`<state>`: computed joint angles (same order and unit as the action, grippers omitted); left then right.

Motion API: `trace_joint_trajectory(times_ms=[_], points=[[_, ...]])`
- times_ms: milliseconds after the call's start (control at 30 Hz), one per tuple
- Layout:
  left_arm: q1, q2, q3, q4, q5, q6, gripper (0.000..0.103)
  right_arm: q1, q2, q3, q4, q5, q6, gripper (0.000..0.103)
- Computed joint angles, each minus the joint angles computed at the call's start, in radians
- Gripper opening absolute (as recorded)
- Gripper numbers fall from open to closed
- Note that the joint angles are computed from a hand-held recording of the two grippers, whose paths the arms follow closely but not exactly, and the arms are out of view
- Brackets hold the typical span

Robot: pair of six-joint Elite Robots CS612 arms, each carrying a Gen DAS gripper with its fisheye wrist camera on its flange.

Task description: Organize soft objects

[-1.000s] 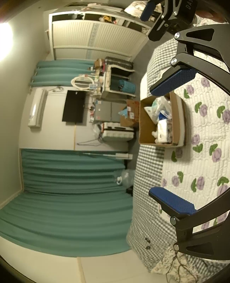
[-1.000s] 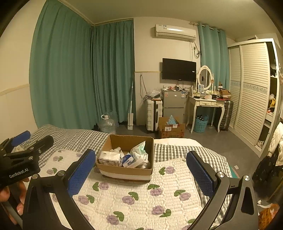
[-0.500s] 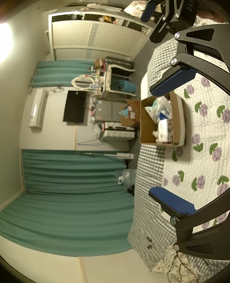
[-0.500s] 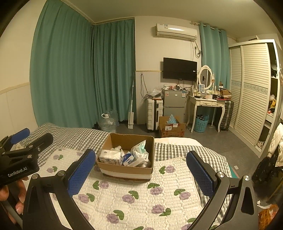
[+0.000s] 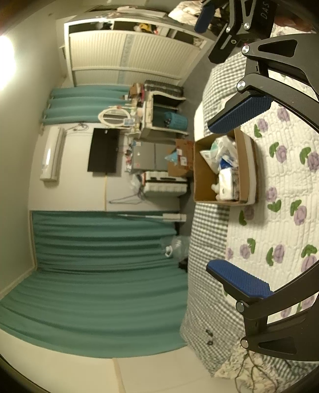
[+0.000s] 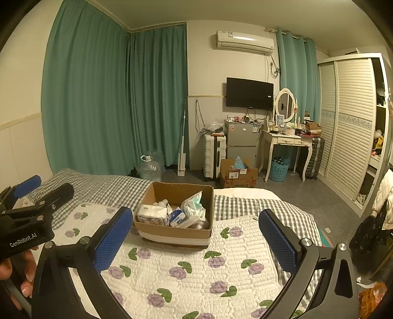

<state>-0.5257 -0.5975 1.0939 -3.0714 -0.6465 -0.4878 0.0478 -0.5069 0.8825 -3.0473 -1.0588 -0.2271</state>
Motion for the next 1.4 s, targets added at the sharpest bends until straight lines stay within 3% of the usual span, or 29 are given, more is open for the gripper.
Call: trace_joint_trajectory(times_ms=[1133, 1400], points=[[0.01, -0.025, 0.045, -0.025, -0.037, 0.006, 0.103, -0.006, -0.01, 0.017, -0.003, 0.007, -0.01, 0.103], [0.005, -0.024, 0.047, -0.057, -0.018, 0.059, 0.103, -0.003, -0.02, 0.04, -0.021, 0.005, -0.017, 0.103]])
